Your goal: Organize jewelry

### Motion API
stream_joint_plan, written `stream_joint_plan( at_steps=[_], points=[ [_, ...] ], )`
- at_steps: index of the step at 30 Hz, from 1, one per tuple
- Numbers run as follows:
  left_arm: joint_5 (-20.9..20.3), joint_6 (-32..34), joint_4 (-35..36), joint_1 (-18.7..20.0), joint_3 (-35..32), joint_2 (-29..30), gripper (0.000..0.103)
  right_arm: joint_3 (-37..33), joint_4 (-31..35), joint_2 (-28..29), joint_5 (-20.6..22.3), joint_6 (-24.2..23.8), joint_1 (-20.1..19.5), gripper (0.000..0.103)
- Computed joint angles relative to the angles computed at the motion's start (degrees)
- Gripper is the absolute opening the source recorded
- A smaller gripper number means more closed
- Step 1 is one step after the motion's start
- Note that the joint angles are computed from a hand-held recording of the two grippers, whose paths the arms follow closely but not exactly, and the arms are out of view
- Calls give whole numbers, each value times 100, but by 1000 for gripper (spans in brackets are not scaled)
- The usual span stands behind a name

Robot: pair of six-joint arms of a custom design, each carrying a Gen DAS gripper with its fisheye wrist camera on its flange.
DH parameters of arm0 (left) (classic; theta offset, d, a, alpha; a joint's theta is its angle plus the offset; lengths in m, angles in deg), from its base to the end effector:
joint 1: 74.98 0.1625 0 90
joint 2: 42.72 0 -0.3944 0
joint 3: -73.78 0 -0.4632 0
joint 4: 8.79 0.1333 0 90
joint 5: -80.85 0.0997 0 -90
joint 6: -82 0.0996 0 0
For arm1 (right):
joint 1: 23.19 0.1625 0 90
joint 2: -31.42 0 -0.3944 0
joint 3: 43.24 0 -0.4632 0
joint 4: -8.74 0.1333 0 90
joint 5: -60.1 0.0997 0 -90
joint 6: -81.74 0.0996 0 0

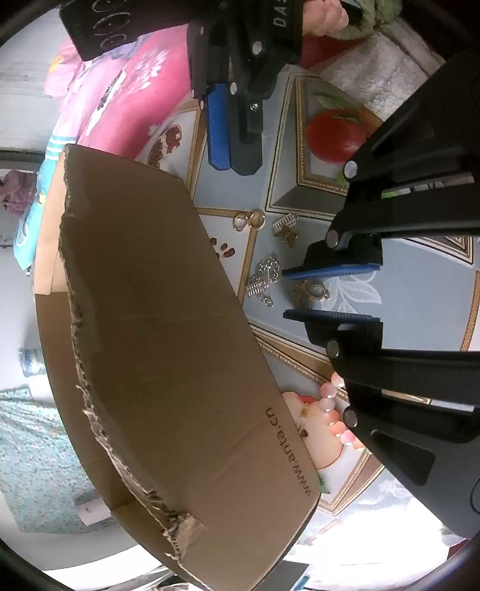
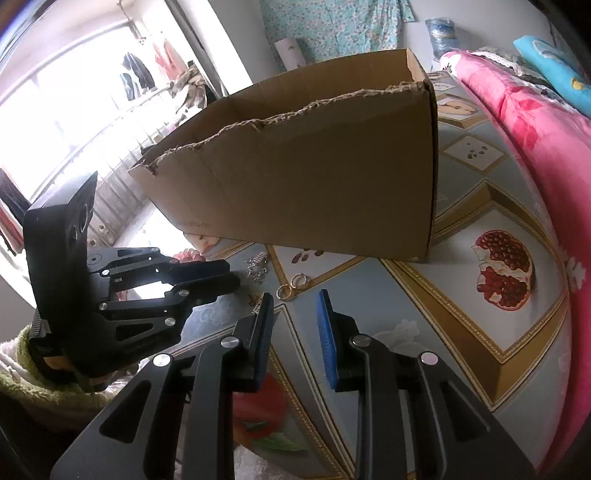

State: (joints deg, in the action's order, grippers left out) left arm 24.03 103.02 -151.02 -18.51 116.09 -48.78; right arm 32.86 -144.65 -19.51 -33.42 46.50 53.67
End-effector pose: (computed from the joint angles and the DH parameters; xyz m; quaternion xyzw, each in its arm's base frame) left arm -0.3320 -0.8411 -0.1224 0.3996 0.8617 -0.1632 0.2666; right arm -0.0597 -0.8154 0.2553 0.1711 -0.9289 0.2866 0.1606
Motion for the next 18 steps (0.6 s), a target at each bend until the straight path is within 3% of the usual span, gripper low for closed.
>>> stream_joint_plan(
  at_steps=[18],
  points=[
    [-483,-50,-104,125,372,-319,15,-311,171,160,-169,112,122,24]
  ],
)
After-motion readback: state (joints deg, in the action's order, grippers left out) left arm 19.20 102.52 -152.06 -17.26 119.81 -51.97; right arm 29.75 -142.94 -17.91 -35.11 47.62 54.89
